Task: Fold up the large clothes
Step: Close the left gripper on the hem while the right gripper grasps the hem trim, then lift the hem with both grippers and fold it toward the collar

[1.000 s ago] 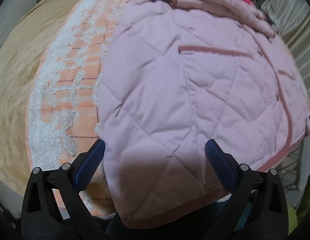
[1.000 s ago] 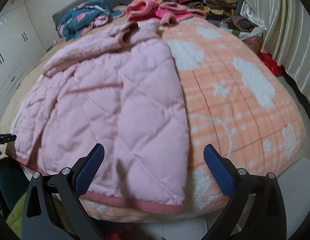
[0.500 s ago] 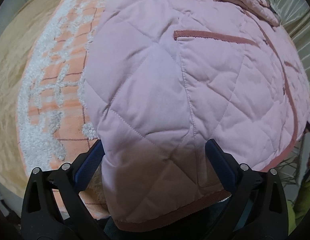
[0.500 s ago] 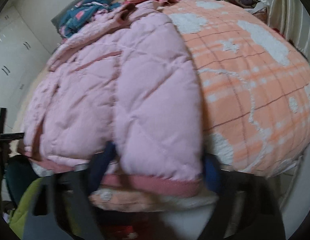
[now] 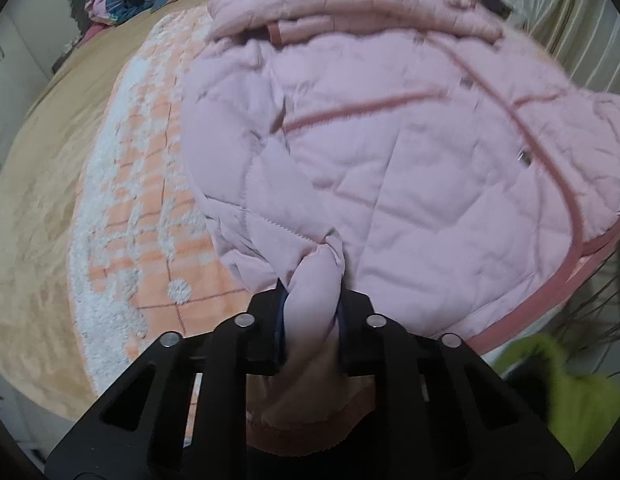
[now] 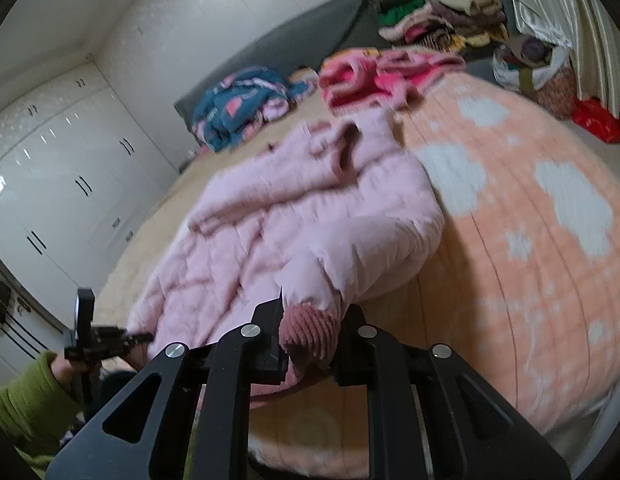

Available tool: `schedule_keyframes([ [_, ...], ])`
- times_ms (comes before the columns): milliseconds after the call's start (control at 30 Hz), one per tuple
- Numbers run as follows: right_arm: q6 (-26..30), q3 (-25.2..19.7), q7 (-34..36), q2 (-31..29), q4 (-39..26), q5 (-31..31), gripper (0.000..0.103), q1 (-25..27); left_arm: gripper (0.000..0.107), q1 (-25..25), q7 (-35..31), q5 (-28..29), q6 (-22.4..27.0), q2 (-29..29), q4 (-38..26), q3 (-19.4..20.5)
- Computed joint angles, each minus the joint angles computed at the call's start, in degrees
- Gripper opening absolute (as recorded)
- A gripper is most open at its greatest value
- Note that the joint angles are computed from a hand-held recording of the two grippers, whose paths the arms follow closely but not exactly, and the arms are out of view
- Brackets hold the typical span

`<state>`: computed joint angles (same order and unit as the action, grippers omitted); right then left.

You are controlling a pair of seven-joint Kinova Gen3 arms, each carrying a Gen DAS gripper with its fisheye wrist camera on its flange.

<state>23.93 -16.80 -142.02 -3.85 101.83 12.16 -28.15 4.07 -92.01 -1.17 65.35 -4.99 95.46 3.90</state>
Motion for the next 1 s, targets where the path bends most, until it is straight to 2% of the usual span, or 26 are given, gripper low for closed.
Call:
schedule_keyframes([
  [133,0.5,0.3,0.3,0.6,-3.6,1.6,0.014,0.4,0.008,-2.5,-6.3,8.0,-0.1,-1.1,-3.1,-4.2],
  [333,1.1,1.3,-0.5,2.4,-7.8,4.2,0.014,0.0,0.008,-4.5,-6.7,13.8,0.0,0.0,-10.4,-4.9],
  [400,0.8,1.9,-0.7,3.0,-9.1,4.8,0.014,-0.2,0.008,-5.1,-6.2,14.5,0.0,0.8,-12.3,-4.8],
  [733,2.4,5.5,5.1,6.0,-16.3,-1.6,0.014,0.8,0.008,-8.3,-2.2,18.3,1.9,6.0,-23.9,-5.1],
  [1000,6.3,8.0,6.3,10.2,-25.8,0.1,0.014,0.0,0.009,-10.1,1.1,18.0,3.1,11.1,-34.2,-4.2],
])
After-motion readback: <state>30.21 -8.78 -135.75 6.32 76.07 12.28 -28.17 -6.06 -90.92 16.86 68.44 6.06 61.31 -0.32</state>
